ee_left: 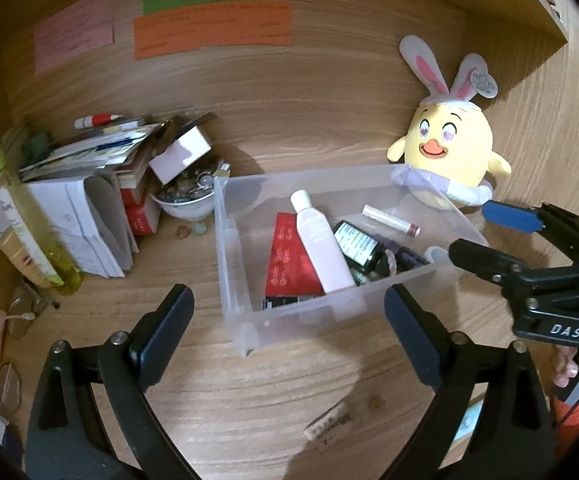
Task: Organize objects
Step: 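Grasp the small eraser with the left tool while the right tool grasps the brown bead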
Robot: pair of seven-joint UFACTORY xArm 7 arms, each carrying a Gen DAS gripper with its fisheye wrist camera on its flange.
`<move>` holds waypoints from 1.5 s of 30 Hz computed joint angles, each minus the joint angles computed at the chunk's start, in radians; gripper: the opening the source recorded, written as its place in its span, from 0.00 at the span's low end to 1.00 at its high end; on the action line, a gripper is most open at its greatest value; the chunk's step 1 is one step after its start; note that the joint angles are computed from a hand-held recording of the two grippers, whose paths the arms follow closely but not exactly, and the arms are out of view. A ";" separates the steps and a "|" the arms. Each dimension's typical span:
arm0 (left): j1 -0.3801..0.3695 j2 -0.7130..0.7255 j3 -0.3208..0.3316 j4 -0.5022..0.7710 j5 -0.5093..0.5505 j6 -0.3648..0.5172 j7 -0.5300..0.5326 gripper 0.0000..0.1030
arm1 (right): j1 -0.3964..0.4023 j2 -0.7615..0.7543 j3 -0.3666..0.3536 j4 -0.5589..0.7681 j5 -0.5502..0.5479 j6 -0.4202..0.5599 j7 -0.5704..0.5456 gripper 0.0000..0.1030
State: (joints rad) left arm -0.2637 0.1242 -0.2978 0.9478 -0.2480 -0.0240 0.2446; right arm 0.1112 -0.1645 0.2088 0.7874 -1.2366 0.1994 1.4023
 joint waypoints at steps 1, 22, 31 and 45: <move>0.003 -0.007 -0.001 -0.009 -0.002 0.001 0.003 0.94 | 0.002 -0.008 0.003 -0.007 -0.004 0.000 0.005 0.70; -0.038 -0.042 0.031 -0.152 -0.131 0.107 0.148 0.94 | 0.055 0.039 0.025 -0.097 0.153 -0.060 -0.143 0.72; -0.067 -0.013 0.041 -0.154 -0.066 0.131 0.151 0.93 | 0.102 0.074 -0.004 -0.135 0.425 -0.123 -0.413 0.56; -0.009 0.008 -0.025 -0.135 -0.218 0.104 0.314 0.34 | 0.188 0.150 -0.017 -0.113 0.744 -0.133 -0.755 0.30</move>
State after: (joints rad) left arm -0.2729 0.1317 -0.3226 0.8133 -0.4659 0.0804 0.5587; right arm 0.2993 -0.0146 0.1923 0.6740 -0.4925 0.0661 0.6475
